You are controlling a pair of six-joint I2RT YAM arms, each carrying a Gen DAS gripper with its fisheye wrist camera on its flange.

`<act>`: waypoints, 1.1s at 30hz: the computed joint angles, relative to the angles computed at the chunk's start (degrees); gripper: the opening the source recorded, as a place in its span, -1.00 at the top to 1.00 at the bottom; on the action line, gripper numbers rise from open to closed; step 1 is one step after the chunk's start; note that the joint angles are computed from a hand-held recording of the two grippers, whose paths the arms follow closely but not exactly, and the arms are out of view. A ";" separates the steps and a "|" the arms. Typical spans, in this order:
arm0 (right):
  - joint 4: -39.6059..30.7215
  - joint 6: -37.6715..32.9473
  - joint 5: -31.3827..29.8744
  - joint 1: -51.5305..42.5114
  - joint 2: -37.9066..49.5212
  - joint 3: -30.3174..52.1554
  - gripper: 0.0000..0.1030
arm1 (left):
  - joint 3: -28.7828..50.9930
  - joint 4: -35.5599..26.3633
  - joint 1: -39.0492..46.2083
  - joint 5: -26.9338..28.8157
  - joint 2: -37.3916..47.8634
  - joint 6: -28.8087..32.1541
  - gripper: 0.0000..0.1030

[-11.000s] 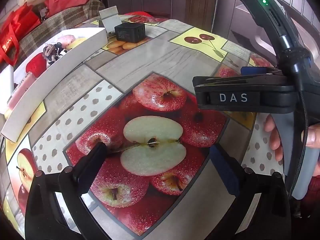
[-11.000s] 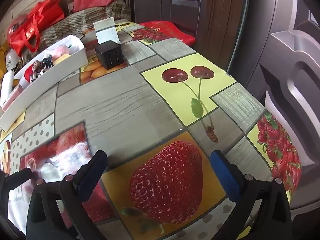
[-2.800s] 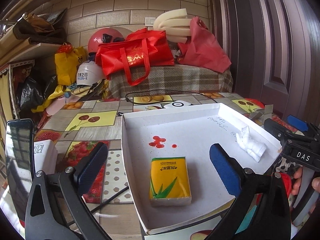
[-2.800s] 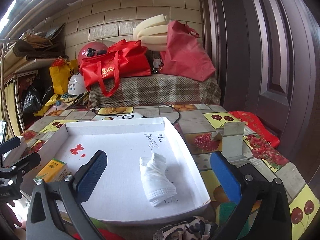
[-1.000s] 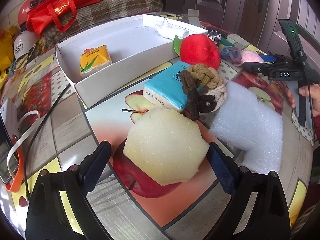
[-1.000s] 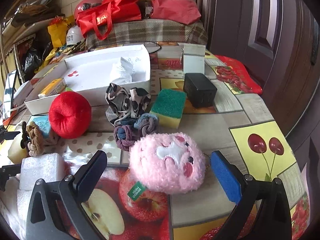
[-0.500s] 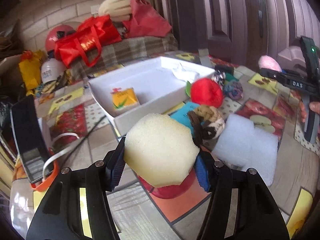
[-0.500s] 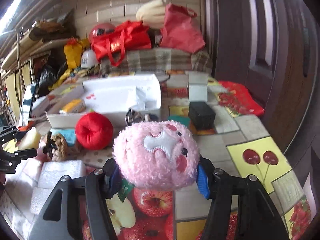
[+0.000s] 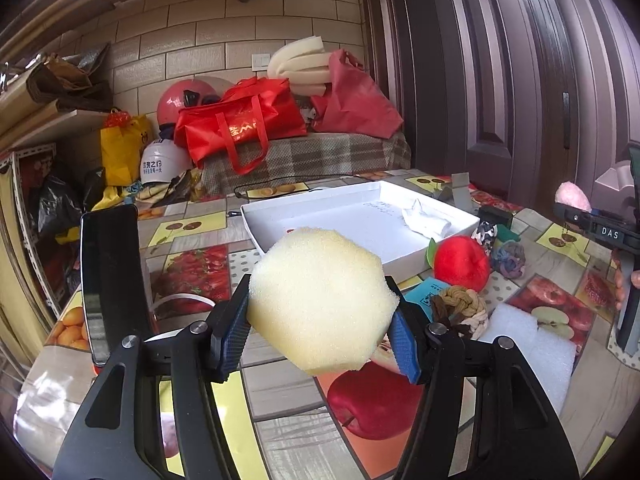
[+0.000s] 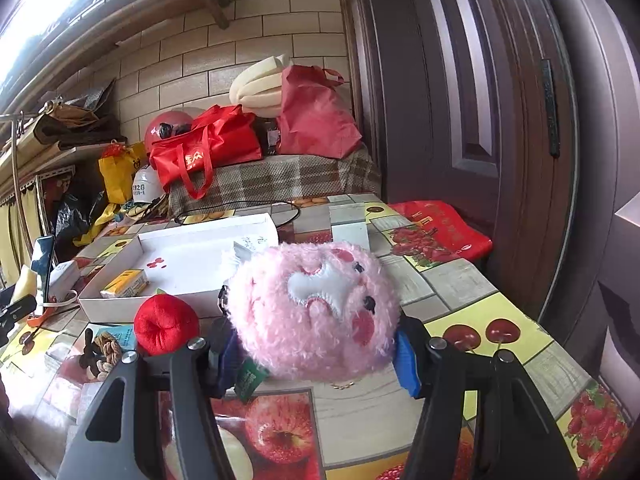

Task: Organize soft objects
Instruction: 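Lower sponge and pink plush into the white box and open both grippers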

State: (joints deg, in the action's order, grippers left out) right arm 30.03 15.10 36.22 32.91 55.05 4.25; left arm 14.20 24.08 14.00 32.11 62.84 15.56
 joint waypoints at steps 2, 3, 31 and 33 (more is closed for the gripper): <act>4.06 -0.76 -1.25 -0.56 4.91 1.14 -0.20 | 1.33 1.25 -0.65 -0.81 2.73 -1.50 -0.18; 5.68 -1.13 -1.31 -0.57 7.20 1.86 -0.20 | 1.91 2.12 -1.11 -1.39 4.09 -2.25 -0.19; 12.53 -4.96 -8.88 -3.73 42.86 30.14 -0.21 | 22.60 14.35 -15.77 -21.86 32.20 -10.29 -0.20; 10.55 -5.48 -9.84 -3.78 44.62 33.09 -0.21 | 24.56 12.94 -16.65 -22.89 33.43 -10.08 -0.21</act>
State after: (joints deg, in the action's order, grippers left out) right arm 40.58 9.61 26.39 29.13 99.67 37.34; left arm 38.76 37.02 -2.65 9.23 96.27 5.48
